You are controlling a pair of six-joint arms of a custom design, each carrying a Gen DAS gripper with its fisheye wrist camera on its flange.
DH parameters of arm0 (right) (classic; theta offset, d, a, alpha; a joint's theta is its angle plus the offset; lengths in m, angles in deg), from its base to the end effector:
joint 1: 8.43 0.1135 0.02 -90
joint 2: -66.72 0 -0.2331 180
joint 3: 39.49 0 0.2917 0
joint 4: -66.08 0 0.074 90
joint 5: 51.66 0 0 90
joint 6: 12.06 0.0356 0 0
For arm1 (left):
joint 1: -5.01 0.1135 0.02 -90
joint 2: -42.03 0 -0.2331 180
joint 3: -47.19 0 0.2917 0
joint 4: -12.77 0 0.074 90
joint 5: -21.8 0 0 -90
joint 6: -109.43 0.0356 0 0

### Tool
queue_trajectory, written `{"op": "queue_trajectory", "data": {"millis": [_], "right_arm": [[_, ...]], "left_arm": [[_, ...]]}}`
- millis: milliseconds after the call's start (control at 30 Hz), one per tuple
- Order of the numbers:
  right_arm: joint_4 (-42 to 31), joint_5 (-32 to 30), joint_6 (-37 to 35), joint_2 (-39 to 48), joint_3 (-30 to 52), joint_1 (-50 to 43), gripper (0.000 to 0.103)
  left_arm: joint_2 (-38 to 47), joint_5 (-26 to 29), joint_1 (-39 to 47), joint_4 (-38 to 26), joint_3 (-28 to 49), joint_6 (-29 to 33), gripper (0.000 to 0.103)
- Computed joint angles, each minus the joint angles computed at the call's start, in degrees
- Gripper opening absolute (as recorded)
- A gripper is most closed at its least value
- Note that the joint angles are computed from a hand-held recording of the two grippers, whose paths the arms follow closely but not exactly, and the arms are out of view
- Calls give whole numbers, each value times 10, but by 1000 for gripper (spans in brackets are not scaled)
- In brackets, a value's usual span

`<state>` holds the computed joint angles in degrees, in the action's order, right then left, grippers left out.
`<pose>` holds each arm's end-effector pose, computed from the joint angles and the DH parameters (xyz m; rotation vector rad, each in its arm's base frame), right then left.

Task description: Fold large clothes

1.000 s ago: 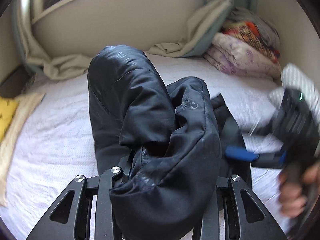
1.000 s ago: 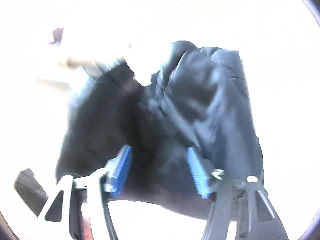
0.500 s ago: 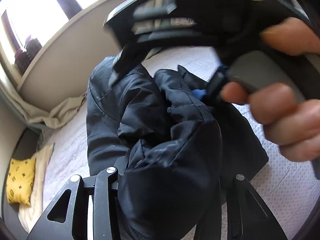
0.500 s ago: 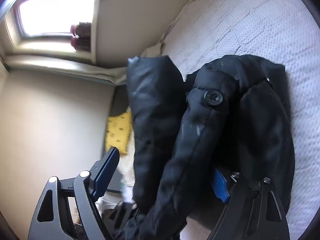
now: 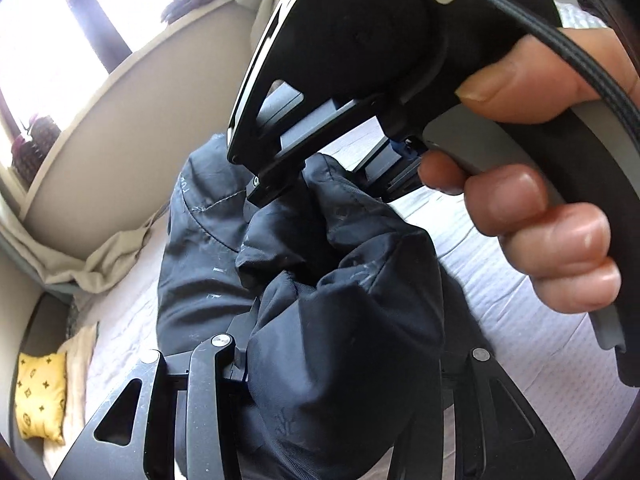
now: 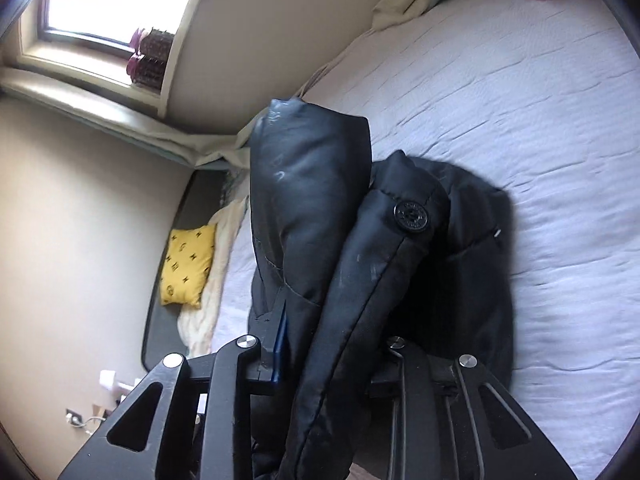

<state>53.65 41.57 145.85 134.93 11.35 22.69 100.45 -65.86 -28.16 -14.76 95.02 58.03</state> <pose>0.2638 0.1569 0.1884 0.7438 2.1202 0.9494 0.2259 -0.1494 0.1908 1.3283 1.7981 0.0059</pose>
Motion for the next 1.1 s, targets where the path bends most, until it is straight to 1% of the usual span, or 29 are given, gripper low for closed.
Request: {"op": "queue_trajectory", "data": {"millis": [133,200,267,333,367,400,500,567,633,700,733,767,833,867,900,967,1000,1033,1067,1100], "right_arm": [[-39,5,7,-38,-28,-10,23],[-52,4,14,-31,-28,-13,23],[-48,-7,13,-10,-29,-21,23],[-32,-22,9,9,-32,-29,22],[-25,-24,11,-1,-49,-27,22],[-16,-29,12,4,-50,-29,22],[-22,-26,6,1,-51,-30,22],[-29,-20,2,-1,-52,-27,22],[-32,-16,2,12,-36,-26,23],[-36,-13,1,12,-35,-25,23],[-38,-9,3,-8,-53,-21,23],[-39,-6,4,-17,-61,-19,23],[-40,-1,8,-21,-65,-15,24],[-38,0,10,-24,-69,-14,24],[-38,2,13,-25,-70,-13,24],[-39,6,16,-31,-76,-10,25],[-42,10,18,-35,-78,-8,26],[-46,14,21,-37,-79,-5,26],[-50,21,24,-39,-79,-1,26],[-55,28,28,-40,-79,2,27]], "left_arm": [[32,-4,-22,23,-2,-3,50],[49,-13,-34,41,-9,-5,53],[64,-14,-37,51,-12,-2,63],[64,-12,-37,44,-12,4,68],[60,-10,-34,35,-11,9,69],[54,1,-25,22,-9,19,70],[30,47,11,-48,11,46,73],[3,88,47,-114,28,72,74],[4,159,107,-202,70,110,74],[36,225,168,-287,134,143,74],[55,254,198,-322,169,152,74],[58,270,215,-345,189,145,74],[115,322,264,-383,269,128,76],[139,342,286,-375,294,106,81],[135,350,301,-385,294,106,83],[183,338,305,-386,323,104,84],[204,315,297,-385,333,100,84],[209,293,280,-378,322,92,84],[230,281,275,-378,322,101,85],[236,270,271,-358,311,101,87]]}}
